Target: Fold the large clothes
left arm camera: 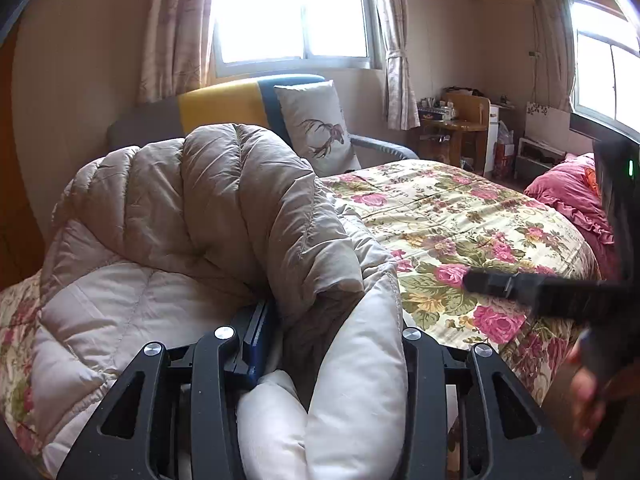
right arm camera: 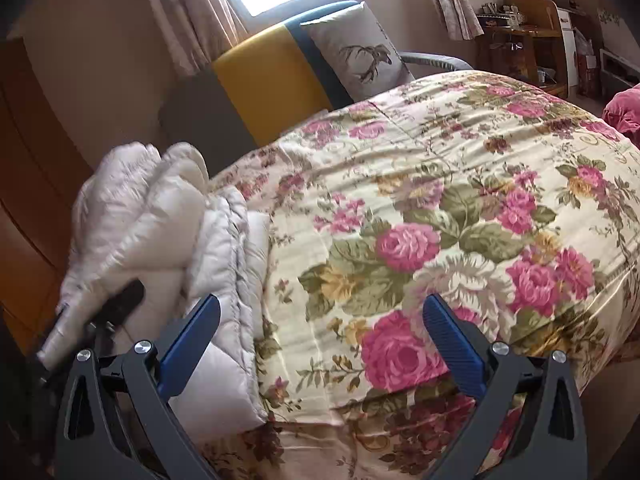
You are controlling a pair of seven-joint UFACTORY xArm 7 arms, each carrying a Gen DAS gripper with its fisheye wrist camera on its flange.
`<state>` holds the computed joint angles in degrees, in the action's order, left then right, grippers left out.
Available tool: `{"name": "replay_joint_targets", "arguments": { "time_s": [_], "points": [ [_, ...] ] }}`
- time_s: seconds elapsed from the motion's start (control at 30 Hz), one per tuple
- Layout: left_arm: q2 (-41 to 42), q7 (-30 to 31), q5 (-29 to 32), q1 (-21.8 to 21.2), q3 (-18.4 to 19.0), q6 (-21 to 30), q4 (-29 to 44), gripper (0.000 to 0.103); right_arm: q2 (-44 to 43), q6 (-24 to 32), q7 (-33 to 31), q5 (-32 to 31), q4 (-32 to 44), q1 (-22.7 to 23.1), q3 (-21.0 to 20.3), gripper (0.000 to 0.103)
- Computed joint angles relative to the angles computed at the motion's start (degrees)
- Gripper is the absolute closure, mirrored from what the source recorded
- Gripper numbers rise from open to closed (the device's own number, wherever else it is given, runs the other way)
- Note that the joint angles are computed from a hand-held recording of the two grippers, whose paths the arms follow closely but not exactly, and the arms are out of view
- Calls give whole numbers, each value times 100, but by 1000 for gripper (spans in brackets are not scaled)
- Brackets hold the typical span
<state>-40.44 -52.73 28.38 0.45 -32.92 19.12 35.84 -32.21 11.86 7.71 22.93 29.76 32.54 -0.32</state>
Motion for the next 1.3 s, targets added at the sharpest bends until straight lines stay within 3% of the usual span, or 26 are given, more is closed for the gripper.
{"name": "replay_joint_targets", "arguments": {
  "time_s": [0.07, 0.2, 0.3, 0.4, 0.47, 0.53, 0.63, 0.7, 0.77, 0.83, 0.93, 0.97, 1.03, 1.07, 1.13, 1.2, 1.23, 1.3],
  "points": [
    [42, -11, 83, 74, -127, 71, 57, 64, 13, 81, 53, -67, 277, -98, 20, 2],
    [101, 76, 329, 95, -314, 270, 156, 61, 694, 605, -817, 434, 1423, 793, -489, 2],
    [163, 14, 490, 117, -439, 285, 197, 59, 1473, 1310, -1114, 466, 2403, 789, -299, 2],
    [51, 123, 247, -319, 41, 88, 2, 59, 2220, 1927, -1361, 662, 3153, 721, -257, 2],
    [-95, 546, -222, -1011, 679, 99, -194, 53, 2480, 2016, -1172, 429, 3298, 500, -104, 2],
    [-515, 971, -766, -1747, 1287, 9, -521, 50, 2519, 2013, -1541, 899, 3180, 396, -85, 2],
    [-1464, 1411, -1508, -2742, 2086, -261, -1131, 30, 2366, 1702, -1842, 1453, 2739, 212, 17, 2],
    [-2109, 1515, -1755, -2839, 2313, -224, -1401, 29, 2264, 1508, -2224, 2084, 2492, 147, 28, 2],
    [-2736, 1376, -1866, -2253, 2327, -80, -1589, 29, 2205, 1444, -2600, 2658, 2349, 87, 40, 2],
    [-3064, 1173, -1858, -1290, 2178, 261, -1628, 29, 2136, 1387, -2826, 3037, 2265, 12, 117, 2],
    [-2855, 847, -1815, 11, 2139, 804, -1564, 29, 2050, 1427, -2870, 3223, 2200, -165, 301, 2],
    [-2560, 913, -2008, 124, 2308, 827, -1542, 30, 2010, 1479, -2867, 3292, 2186, -229, 351, 2],
    [-2037, 1117, -2358, -149, 2783, 648, -1561, 31, 1887, 1609, -2895, 3458, 2154, -348, 418, 2],
    [-1946, 1121, -2471, -185, 2787, 507, -1612, 32, 1804, 1685, -2898, 3544, 2132, -397, 423, 2],
    [-1948, 1035, -2414, -3, 2392, 358, -1662, 34, 1651, 1827, -2803, 3690, 2105, -487, 407, 2],
    [-1961, 1045, -2254, 113, 2098, 403, -1591, 34, 1521, 2184, -2996, 4236, 2127, -540, 293, 2],
    [-1949, 979, -2151, 189, 1847, 397, -1541, 34, 1553, 2458, -3153, 4521, 2229, -340, 13, 2],
    [-1790, 846, -1948, 326, 1462, 219, -1468, 34, 1829, 2987, -2920, 4370, 2704, -607, 150, 2]
  ]
}}
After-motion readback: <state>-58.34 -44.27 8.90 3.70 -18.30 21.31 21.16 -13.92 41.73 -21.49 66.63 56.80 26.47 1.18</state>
